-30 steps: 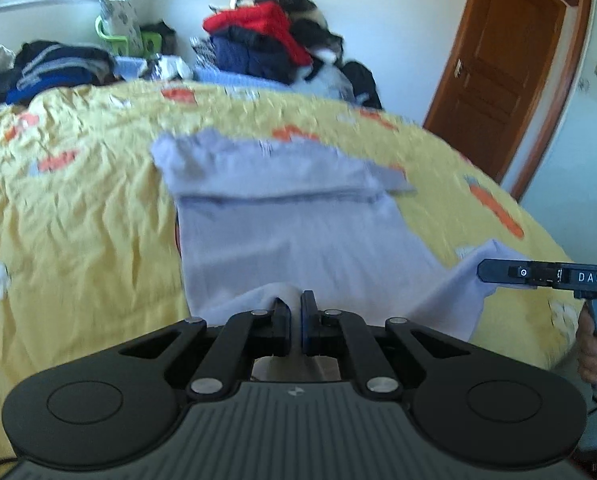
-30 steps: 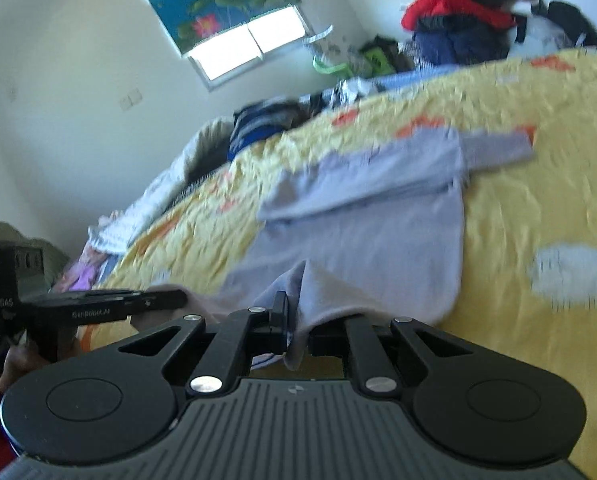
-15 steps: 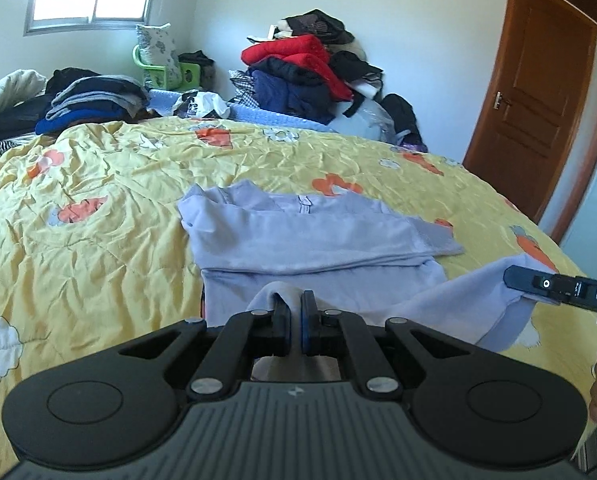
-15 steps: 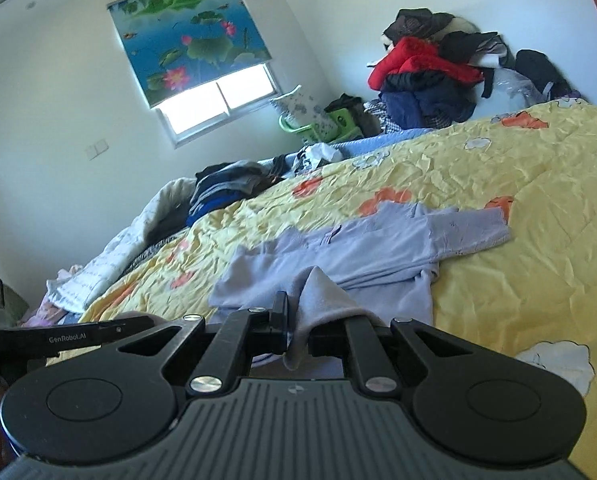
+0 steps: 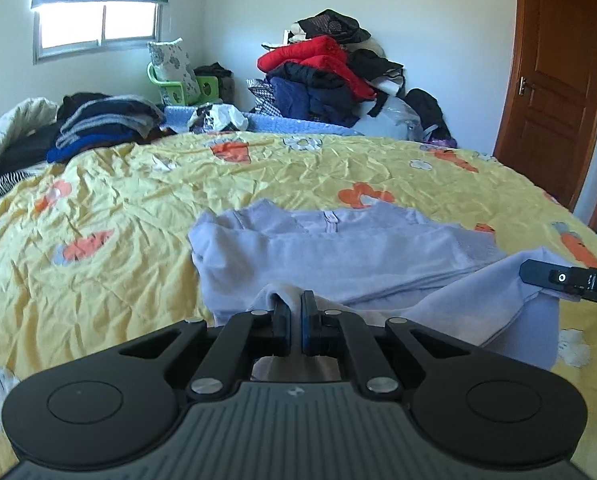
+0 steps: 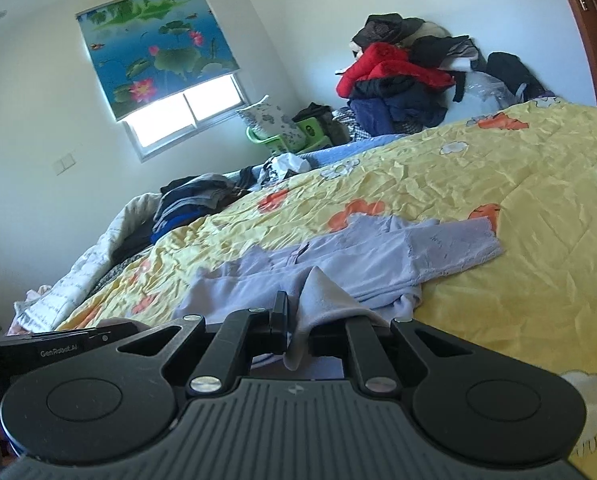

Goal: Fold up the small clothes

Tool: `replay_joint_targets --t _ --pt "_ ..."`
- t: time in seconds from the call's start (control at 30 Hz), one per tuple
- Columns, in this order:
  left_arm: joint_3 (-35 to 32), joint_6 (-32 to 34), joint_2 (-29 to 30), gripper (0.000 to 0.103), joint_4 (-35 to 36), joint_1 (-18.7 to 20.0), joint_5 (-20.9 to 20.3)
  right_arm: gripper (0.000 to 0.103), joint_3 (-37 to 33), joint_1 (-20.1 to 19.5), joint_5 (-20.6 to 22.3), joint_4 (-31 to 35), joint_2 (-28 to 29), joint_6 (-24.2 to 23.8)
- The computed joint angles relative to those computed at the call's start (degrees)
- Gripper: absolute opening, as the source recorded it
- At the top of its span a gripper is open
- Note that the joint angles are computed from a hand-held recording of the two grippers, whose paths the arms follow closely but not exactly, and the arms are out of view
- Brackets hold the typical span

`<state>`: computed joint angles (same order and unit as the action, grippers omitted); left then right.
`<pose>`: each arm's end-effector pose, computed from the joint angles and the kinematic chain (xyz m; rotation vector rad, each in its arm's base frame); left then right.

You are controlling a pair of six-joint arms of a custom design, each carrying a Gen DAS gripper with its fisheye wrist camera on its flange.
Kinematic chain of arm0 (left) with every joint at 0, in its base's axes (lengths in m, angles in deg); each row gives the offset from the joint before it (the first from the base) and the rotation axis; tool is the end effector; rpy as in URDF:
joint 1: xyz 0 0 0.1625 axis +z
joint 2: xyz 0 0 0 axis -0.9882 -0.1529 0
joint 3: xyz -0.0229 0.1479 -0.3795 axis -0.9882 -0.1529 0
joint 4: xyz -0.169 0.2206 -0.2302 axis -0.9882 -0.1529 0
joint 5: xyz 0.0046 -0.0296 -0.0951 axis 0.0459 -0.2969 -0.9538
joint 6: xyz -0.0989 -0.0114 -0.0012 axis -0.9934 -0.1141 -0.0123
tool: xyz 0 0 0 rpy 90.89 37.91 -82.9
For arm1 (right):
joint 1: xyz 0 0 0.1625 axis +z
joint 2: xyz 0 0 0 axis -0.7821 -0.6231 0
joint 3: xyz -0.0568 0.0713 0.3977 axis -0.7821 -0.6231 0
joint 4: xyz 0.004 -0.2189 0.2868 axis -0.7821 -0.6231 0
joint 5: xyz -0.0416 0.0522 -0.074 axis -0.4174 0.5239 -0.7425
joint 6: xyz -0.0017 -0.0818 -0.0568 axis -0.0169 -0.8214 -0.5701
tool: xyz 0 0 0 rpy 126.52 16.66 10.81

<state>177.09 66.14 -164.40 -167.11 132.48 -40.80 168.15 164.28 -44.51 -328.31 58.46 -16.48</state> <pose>0.0030 -0.3339 0.3207 0.5000 2.1834 -1.1793 0.2711 -0.3576 -0.0074 0.6487 -2.6160 1.3870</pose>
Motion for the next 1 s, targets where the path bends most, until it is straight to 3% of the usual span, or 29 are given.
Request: replay_joint_targets --t 0.53,0.73,1.0 --pt "-7.58 8.37 11.99 0.005 -11.64 6.43 -2.91 0.013 -8.55 -1.28 -1.04 3.85 2.10 -0.26" --pt "-13.78 11.75 16.74 0.005 -12.10 9.11 -3.94 0.013 -13.70 -2.01 -0.80 6.94 2.61 0.54" --pt "-23.27 10.38 20.66 0.005 -4.48 13.86 -6.71 0.013 -21.13 -3.30 -0.67 13.00 3.70 2.46"
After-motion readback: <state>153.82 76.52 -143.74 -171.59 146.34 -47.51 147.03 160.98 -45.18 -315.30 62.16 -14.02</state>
